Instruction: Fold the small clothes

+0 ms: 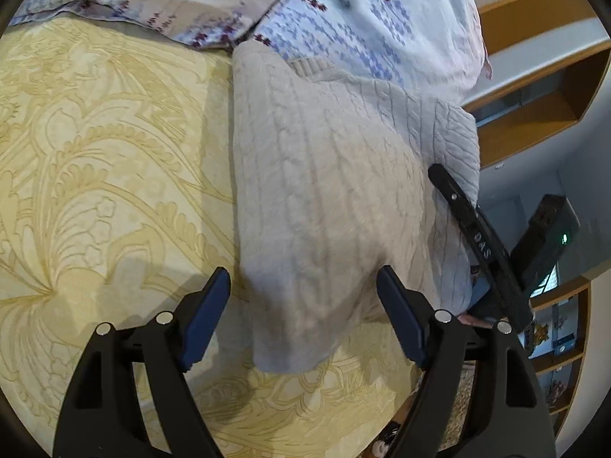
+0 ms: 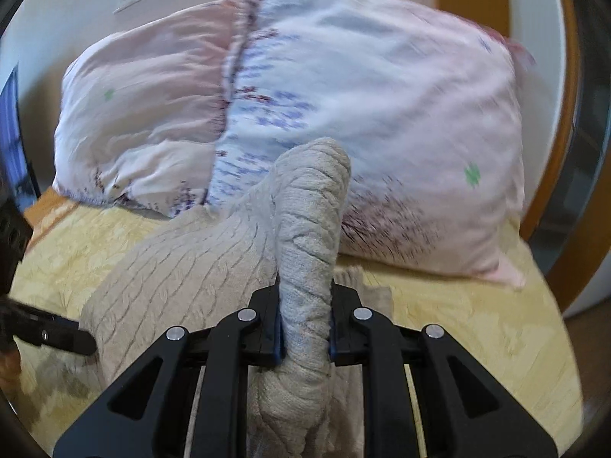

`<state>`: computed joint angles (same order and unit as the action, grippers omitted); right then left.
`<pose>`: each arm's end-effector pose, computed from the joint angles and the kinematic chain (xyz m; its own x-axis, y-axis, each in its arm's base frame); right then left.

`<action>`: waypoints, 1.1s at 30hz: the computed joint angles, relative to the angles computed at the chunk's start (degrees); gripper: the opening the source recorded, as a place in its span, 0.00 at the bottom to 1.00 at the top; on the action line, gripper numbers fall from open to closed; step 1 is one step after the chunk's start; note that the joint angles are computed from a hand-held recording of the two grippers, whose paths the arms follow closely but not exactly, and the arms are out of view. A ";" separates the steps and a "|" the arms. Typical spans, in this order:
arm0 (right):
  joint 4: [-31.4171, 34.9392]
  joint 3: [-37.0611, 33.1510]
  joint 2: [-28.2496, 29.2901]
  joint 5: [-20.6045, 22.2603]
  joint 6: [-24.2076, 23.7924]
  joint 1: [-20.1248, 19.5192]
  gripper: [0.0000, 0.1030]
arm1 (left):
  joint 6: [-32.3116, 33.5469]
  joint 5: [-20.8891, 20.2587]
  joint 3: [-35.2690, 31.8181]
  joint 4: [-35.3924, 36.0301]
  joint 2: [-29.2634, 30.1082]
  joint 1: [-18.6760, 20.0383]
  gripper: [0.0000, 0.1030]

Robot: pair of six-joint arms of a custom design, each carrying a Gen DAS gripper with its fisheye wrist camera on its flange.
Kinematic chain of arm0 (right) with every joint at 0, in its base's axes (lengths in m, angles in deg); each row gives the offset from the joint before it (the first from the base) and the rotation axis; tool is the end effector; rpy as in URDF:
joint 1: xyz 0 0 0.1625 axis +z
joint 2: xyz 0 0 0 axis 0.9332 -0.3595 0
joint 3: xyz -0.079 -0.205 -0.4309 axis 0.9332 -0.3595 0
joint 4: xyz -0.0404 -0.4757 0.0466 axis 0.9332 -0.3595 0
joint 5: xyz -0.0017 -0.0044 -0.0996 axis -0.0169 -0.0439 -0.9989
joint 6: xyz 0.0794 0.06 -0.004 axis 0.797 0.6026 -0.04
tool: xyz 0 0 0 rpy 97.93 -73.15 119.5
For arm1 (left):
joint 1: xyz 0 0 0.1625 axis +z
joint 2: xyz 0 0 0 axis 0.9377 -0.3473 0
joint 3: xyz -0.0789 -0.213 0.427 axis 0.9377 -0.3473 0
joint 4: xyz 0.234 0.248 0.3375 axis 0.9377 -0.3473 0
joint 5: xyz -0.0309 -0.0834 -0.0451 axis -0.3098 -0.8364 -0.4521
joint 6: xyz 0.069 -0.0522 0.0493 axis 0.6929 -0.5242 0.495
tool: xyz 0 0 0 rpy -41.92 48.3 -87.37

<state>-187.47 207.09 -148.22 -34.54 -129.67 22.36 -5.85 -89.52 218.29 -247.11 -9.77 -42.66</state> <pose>0.1388 -0.4546 0.2673 -0.5601 -0.6097 0.5608 -0.8278 0.4387 -0.3498 -0.2529 -0.3414 0.1150 -0.9877 -0.1553 -0.0182 -0.1153 0.8019 -0.5862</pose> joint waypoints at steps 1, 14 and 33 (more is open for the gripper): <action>2.02 -0.69 -0.46 0.47 1.52 -0.91 0.16 | 0.49 -0.30 -0.33 -0.51 0.66 0.37 0.76; 22.73 -5.87 -7.47 5.72 21.98 -10.21 0.62 | 0.10 -1.69 0.76 -6.20 3.02 0.43 0.73; 32.99 1.38 -19.39 11.20 11.41 -16.44 0.10 | -1.21 -1.20 3.49 -11.07 4.34 -2.87 0.19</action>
